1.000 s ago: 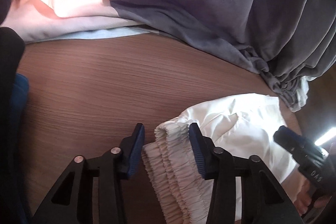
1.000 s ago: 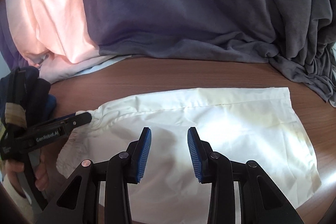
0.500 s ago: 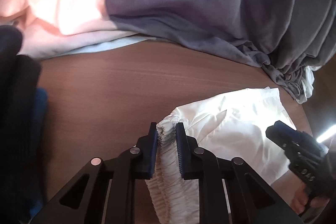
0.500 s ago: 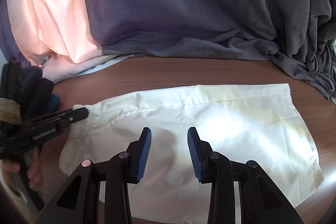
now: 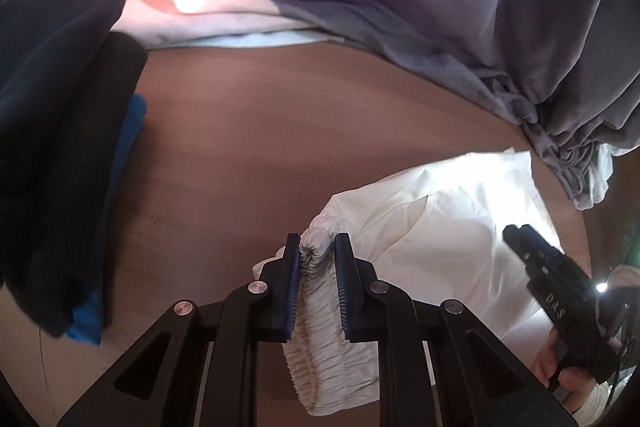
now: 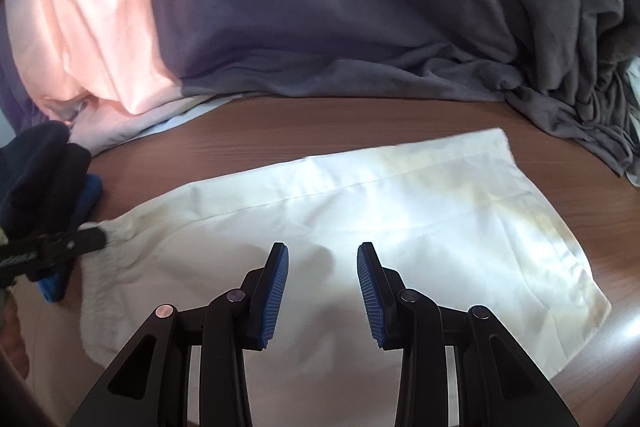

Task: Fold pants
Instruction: 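Grasp the elastic waistband with the left gripper while the right gripper hovers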

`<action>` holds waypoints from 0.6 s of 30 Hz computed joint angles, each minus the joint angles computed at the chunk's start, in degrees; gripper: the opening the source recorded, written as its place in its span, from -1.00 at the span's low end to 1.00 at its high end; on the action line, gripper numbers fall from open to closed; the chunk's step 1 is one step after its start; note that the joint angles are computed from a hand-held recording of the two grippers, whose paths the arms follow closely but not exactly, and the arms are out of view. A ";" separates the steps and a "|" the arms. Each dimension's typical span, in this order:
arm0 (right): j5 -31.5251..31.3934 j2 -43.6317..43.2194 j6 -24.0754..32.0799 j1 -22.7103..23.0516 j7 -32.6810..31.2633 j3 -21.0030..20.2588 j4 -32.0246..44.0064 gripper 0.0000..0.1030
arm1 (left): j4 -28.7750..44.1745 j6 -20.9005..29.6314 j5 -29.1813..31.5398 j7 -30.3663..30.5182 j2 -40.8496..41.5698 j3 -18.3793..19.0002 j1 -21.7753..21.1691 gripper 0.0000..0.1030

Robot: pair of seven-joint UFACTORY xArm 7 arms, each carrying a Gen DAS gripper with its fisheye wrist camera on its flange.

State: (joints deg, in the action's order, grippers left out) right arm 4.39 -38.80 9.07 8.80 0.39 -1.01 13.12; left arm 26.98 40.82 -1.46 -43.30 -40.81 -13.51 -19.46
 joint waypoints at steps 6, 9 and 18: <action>-3.51 1.81 6.12 -6.44 4.72 4.94 1.25 -0.30 | 0.54 3.38 -1.36 -2.48 -2.77 -0.73 -1.13 -0.67; -5.51 2.84 6.45 -7.64 6.21 6.22 1.02 -0.30 | 0.96 5.27 -2.11 -3.43 -3.94 -0.83 -1.61 -0.68; -7.12 3.23 6.53 -7.65 7.56 5.69 0.97 -0.31 | -1.55 10.53 -7.42 -8.08 -6.66 0.56 -2.69 -0.71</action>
